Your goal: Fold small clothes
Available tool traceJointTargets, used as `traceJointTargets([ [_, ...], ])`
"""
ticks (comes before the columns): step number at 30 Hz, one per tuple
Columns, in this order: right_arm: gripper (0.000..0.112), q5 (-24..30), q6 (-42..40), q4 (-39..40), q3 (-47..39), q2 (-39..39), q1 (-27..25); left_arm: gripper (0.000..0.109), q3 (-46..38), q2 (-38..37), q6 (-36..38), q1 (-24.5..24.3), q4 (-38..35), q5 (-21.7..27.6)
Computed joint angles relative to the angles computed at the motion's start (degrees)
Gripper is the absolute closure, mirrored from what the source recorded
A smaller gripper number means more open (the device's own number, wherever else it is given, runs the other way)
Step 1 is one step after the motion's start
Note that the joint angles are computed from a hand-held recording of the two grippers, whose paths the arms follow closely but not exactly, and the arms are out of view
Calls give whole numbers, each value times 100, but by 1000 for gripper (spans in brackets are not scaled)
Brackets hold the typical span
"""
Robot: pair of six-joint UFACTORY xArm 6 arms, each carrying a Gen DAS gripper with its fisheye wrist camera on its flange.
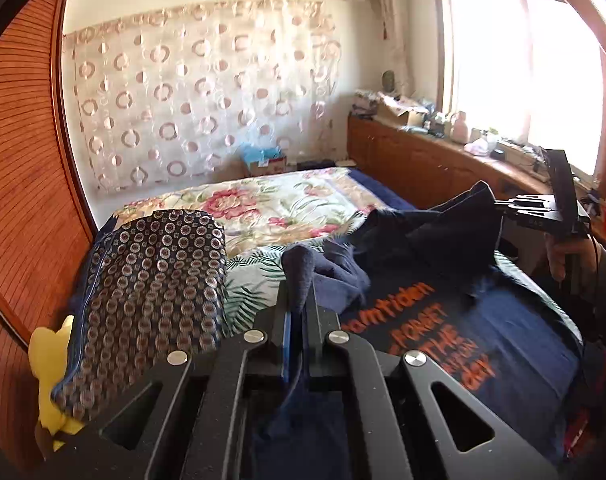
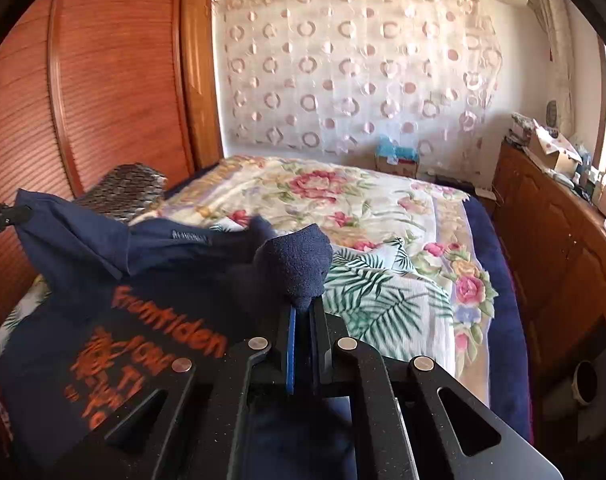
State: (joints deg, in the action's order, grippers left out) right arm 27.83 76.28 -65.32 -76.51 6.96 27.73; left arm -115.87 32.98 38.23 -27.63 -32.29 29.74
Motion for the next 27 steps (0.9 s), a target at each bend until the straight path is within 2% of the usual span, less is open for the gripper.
traceJointTargets([
  [6,107,368,1016,-637,1481,-1230,650,104,2548,-1757,1199,-18,-1399,-828],
  [9,107,579,1583,-778,2240,-1844,1075,104,3351,-2336,1734,48,-2141,-976],
  [11,107,833,1675,-654,2575,-2122,1409,104,3841,-2693,2239,60,-2771,-1069],
  [16,107,1484,1996,-356,3042,-2699,2115,104,4664,-3268,2099,115,-2504,-998],
  [21,107,2315,2112,-109,3057,-3036,2848,104,5113,-3704,2123,205,-2623,-999],
  [22,107,2425,2168,-97,3060,-3065,2976,104,5282,-3830,2314,209,-2799,-1072],
  [24,107,2555,2005,182,3094,-3095,3127,104,5400,-3833,2394,247,-2799,-1176],
  [25,107,2807,2018,289,3095,-3055,3348,104,5493,-3860,2399,288,-2848,-1146],
  [27,107,2825,1995,477,3088,-2943,3386,104,5521,-3697,2248,352,-2837,-1133],
])
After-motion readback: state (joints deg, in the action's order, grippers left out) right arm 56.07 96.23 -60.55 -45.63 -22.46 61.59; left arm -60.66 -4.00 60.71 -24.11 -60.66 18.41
